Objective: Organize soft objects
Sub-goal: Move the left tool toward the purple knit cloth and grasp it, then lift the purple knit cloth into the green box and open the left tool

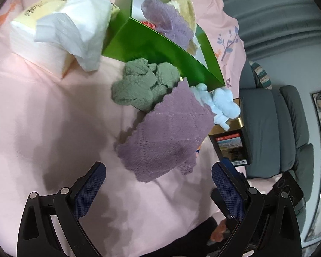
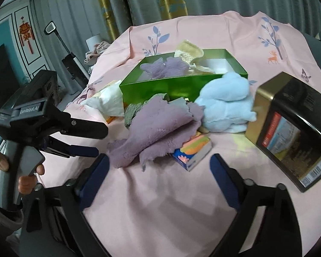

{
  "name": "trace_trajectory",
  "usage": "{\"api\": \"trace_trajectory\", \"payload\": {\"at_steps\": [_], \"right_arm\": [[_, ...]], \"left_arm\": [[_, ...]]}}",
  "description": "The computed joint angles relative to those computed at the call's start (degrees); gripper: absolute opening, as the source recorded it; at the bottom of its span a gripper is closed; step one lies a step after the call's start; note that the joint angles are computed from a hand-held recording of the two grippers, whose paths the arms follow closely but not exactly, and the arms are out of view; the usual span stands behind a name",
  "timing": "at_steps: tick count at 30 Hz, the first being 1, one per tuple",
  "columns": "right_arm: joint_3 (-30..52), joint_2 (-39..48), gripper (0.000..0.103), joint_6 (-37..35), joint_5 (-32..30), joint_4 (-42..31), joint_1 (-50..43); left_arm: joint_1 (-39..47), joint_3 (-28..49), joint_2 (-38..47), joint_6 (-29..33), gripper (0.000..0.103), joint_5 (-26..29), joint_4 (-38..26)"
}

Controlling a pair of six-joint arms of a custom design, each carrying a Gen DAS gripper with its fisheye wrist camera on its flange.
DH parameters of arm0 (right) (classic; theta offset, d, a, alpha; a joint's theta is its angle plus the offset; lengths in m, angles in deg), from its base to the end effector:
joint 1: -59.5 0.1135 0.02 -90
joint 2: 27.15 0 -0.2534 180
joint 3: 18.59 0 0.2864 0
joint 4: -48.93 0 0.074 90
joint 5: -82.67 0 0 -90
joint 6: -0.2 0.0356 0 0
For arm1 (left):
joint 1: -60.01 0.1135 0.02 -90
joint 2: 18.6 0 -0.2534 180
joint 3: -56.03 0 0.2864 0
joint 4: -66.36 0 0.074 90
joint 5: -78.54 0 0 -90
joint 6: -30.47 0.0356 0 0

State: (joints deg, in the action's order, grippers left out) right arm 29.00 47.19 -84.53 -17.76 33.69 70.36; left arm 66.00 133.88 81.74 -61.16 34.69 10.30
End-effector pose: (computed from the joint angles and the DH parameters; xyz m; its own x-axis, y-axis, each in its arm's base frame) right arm 0.2820 0.0607 0.1557 -0.6834 -0.0391 -0.7290 -0.2558 0.9481 0.1889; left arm 0.3505 0.0110 0.1565 -0.9763 -0.1223 -0.1783 0.0423 0.7007 -0.7122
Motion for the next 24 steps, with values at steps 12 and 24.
{"api": "trace_trajectory", "payload": {"at_steps": [12, 24], "right_arm": [[6.95, 10.69, 0.051, -1.67, -1.07, 2.45, -0.69], [8.47, 13.68, 0.009, -2.42, -3.04, 3.35, -0.08]], "left_arm": [[-1.7, 2.5, 3.8, -4.21, 0.099, 1.8, 3.96], [-1.16, 2.45, 6.52, -5.93, 0.016, 3.81, 5.01]]}}
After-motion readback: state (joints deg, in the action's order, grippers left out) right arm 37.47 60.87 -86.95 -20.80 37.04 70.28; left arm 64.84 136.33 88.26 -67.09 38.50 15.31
